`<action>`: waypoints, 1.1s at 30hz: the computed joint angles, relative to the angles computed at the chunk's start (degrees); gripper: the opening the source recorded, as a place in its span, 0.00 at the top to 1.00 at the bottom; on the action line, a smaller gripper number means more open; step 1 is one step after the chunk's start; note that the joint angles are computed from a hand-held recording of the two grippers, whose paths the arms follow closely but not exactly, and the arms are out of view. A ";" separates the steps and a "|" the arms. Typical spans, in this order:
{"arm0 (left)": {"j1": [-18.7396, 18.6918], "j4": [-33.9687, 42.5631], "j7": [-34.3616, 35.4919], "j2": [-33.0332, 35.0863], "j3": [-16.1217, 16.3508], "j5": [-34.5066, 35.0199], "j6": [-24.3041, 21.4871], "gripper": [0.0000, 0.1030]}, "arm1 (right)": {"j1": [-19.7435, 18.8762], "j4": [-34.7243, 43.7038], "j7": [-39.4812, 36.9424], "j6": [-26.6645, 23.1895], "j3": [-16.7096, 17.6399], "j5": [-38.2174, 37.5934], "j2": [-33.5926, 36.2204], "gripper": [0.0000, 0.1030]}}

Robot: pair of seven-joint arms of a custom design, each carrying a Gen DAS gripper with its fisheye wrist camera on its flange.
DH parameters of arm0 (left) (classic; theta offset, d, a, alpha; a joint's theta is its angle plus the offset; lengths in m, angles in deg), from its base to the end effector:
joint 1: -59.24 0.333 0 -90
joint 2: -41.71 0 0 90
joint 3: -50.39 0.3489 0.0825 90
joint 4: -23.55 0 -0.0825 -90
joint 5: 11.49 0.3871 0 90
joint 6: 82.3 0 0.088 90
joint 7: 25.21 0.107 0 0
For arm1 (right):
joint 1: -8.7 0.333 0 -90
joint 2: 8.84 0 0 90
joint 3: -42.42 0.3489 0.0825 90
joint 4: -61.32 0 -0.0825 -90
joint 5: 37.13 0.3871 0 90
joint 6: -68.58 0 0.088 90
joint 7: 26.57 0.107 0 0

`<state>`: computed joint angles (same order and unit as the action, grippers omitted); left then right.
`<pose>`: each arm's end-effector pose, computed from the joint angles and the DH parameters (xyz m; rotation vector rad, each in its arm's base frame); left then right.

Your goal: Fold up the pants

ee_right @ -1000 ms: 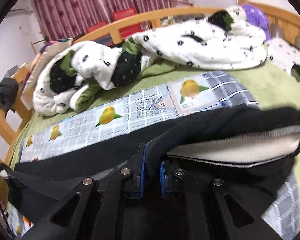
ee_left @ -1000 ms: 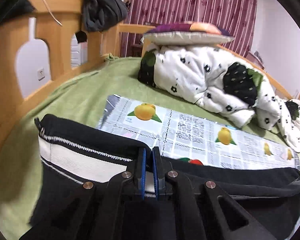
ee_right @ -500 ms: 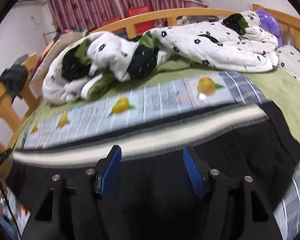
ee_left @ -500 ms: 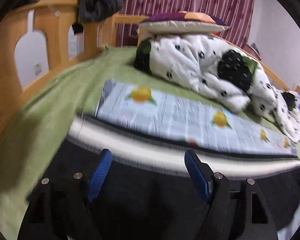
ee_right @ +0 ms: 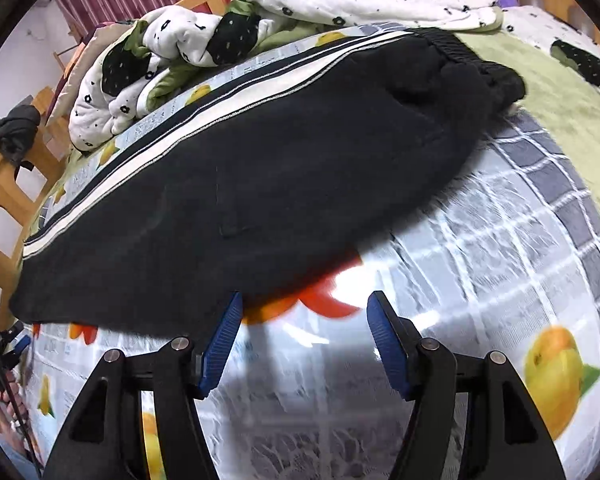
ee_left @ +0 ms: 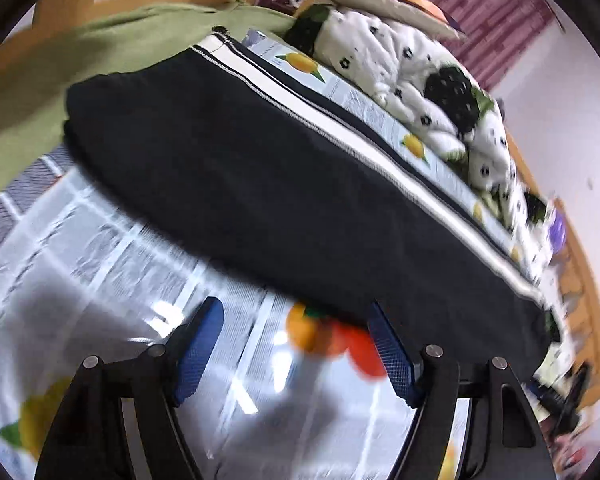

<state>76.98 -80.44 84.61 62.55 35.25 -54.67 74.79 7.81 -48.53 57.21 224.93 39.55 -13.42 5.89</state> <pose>0.6869 0.0787 0.4292 -2.3184 1.5945 -1.1116 0.6611 -0.0560 0.4508 -1.5439 2.0614 -0.3387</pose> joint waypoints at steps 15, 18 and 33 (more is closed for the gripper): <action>-1.42 8.64 -21.51 6.40 1.21 16.55 2.27 0.90 | -3.42 12.40 5.48 6.63 2.59 7.63 10.07 0.92; 0.00 2.96 -17.90 1.23 -0.20 17.89 1.79 0.90 | -4.49 7.25 2.76 8.69 3.88 9.80 5.51 0.92; 0.37 -23.10 9.02 -20.59 2.59 0.56 -1.81 0.82 | -2.98 -21.95 -3.41 4.02 -2.15 6.63 -18.50 0.87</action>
<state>77.35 -103.53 93.63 41.96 37.83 -54.10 72.98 4.82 -70.47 53.80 228.95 37.40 -6.79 -12.62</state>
